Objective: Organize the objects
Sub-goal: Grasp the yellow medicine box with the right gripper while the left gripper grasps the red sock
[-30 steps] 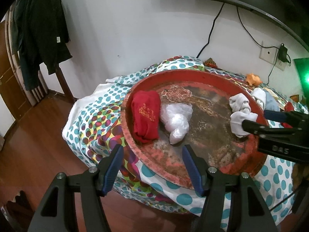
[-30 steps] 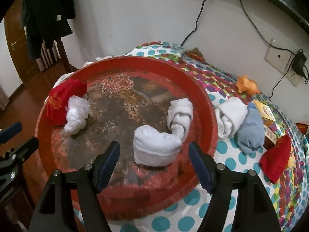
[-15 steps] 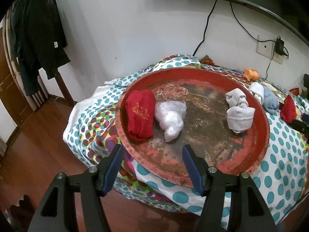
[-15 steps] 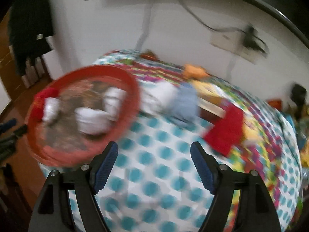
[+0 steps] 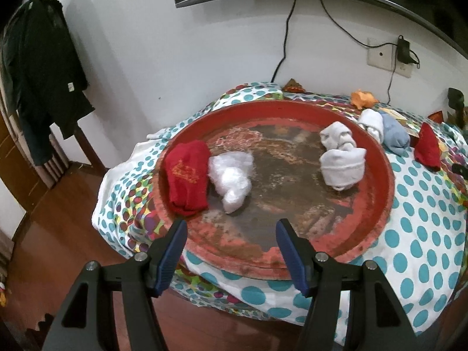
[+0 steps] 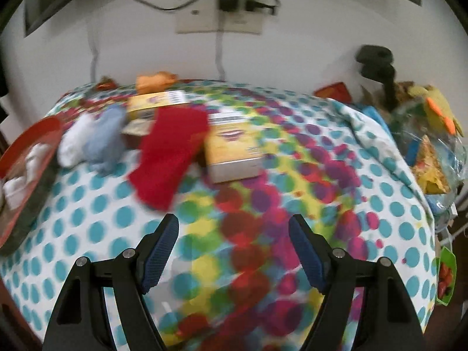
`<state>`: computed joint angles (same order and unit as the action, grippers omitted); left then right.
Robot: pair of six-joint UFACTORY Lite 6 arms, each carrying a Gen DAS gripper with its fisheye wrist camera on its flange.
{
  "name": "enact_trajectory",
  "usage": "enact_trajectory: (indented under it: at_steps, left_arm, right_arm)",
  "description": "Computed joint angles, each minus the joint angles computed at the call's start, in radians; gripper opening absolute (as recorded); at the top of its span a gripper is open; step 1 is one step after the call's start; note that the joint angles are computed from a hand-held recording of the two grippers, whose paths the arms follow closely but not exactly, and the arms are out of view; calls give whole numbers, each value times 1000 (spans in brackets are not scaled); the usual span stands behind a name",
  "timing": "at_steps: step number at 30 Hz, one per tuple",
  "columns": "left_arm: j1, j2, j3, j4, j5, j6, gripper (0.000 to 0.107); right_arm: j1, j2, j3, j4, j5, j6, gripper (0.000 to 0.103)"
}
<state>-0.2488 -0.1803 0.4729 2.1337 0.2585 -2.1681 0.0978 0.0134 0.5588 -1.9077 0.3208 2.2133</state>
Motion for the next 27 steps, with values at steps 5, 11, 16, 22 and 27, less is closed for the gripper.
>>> enact_trajectory:
  at_steps: [5,11,16,22,27]
  left_arm:
    - [-58,-54,-11,-57,-18,62,65]
    - [-207,-41,42,-338,2,327,65]
    - [-376,48,151,-467,60,433,65]
    - [-528,288,359,-470,47,428,65]
    - [-594,502,588,-482,-12,427,65]
  right_arm:
    - [-126,164,130,-280,-60,155,76]
    - [-150,340,299,-302,-91,102,76]
    - [-155,408,375,-329,-106,89,71]
    - [-193,445,426,-642,-160,380,51]
    - [-216,412,379,-717,-149,442,51]
